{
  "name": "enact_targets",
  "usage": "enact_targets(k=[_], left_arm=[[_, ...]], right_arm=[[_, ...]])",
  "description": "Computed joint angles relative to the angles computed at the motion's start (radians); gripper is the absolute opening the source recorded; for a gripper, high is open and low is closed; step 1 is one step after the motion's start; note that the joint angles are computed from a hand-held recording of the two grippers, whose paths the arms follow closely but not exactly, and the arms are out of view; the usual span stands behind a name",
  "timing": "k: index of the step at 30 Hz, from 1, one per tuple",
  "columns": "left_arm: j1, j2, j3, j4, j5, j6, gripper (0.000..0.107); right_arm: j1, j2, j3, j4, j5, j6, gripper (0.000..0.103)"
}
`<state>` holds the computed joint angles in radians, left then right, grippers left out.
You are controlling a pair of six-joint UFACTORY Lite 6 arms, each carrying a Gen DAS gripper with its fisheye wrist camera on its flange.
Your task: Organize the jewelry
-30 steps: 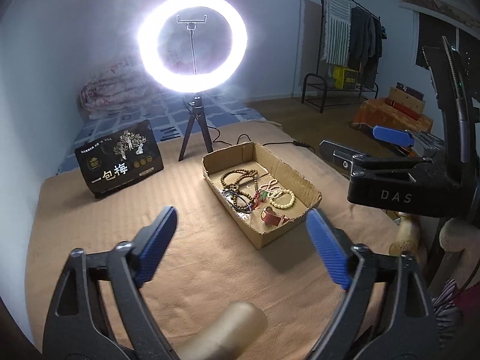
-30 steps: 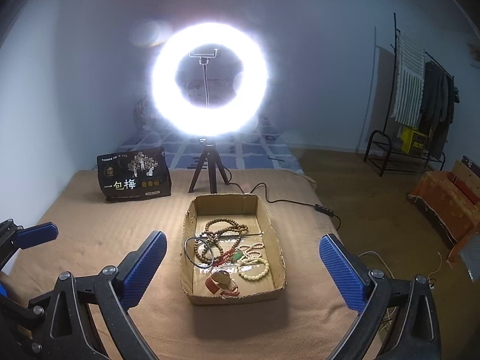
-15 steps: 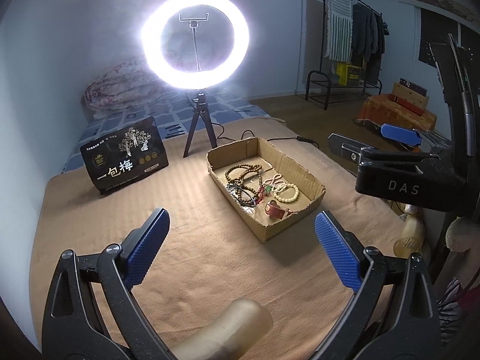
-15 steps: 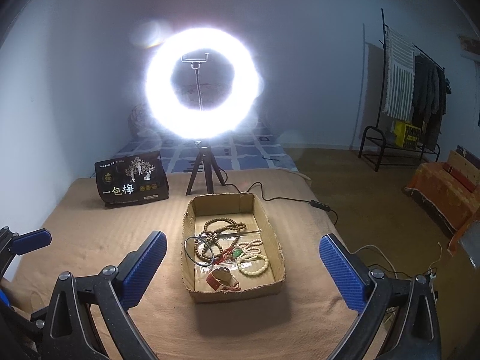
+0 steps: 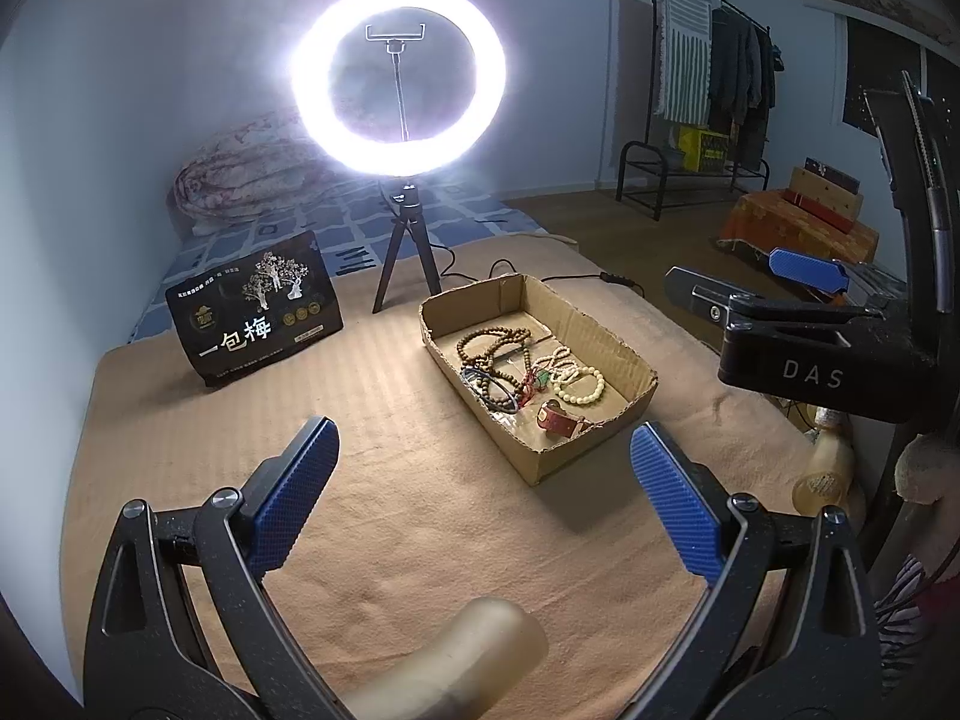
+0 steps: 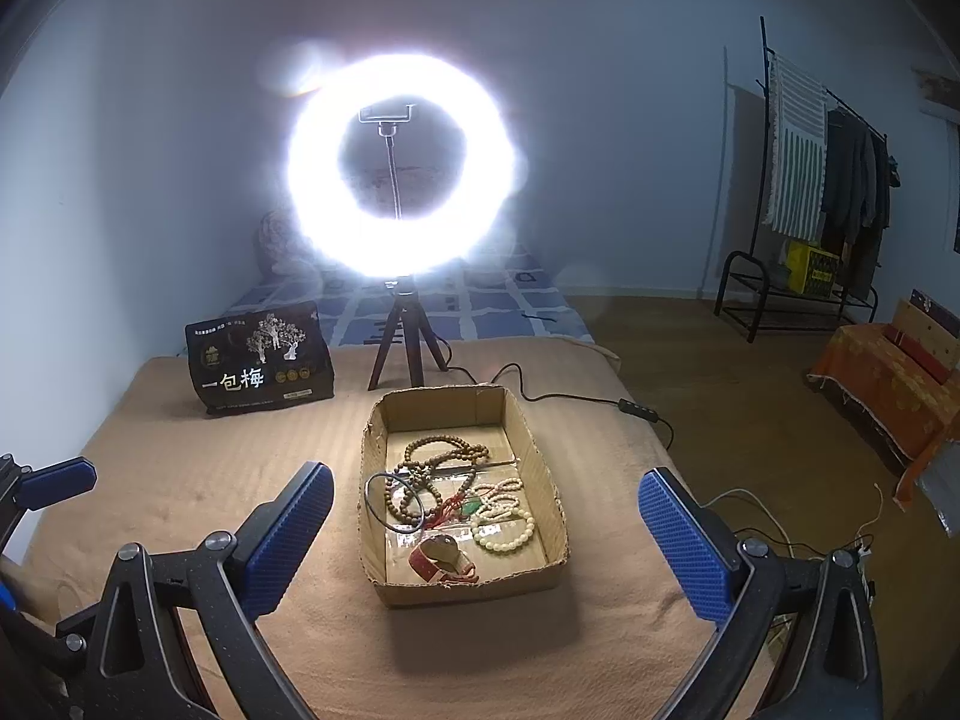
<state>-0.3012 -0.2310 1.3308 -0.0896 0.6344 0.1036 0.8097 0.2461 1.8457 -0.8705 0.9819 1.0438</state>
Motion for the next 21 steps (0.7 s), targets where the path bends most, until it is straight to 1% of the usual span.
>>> enact_targets(k=[21], left_arm=[[0.013, 0.0, 0.004, -0.009, 0.003, 0.013, 0.1]], right_arm=[[0.0, -0.008, -0.024, -0.002, -0.007, 0.003, 0.103]])
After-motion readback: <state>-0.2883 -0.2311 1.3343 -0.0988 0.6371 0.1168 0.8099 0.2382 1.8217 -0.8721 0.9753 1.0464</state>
